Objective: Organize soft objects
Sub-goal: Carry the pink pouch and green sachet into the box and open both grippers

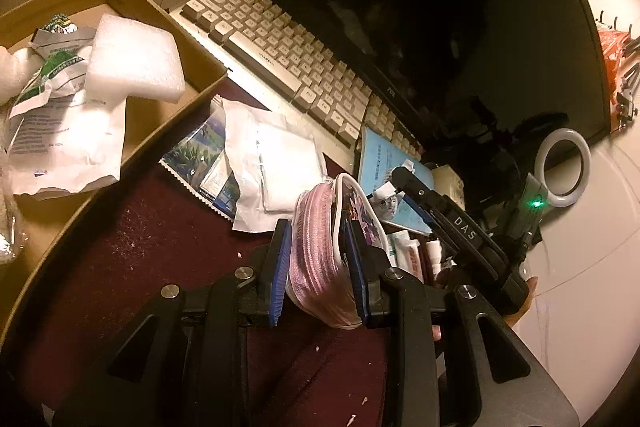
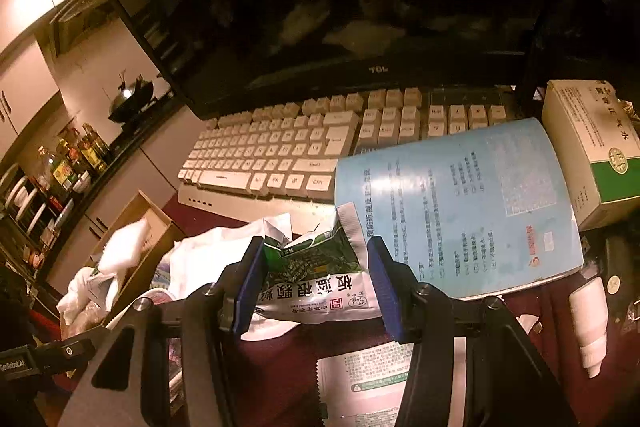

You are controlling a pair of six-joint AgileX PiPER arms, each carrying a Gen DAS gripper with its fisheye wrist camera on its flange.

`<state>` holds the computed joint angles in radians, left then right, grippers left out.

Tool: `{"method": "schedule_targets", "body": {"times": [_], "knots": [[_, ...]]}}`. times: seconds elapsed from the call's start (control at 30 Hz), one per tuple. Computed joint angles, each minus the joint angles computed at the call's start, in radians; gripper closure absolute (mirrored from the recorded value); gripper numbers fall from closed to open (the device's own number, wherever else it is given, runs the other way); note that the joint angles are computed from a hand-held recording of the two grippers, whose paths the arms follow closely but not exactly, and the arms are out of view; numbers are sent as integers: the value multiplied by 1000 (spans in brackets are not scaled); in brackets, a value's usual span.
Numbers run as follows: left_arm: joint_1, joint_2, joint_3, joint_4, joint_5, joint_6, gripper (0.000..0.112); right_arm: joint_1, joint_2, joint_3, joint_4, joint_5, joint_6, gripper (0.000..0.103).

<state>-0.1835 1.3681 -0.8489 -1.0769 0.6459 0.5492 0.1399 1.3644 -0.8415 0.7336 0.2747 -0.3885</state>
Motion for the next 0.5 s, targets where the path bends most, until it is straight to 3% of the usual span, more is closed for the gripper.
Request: {"method": "schedule_targets", "body": {"times": [0.3, 0.5], "knots": [[99, -87, 22, -43, 94, 38, 86, 2, -14, 16, 156, -10, -160, 52], [256, -173, 34, -16, 216, 49, 86, 12, -3, 18, 253, 5, -270, 52]]}}
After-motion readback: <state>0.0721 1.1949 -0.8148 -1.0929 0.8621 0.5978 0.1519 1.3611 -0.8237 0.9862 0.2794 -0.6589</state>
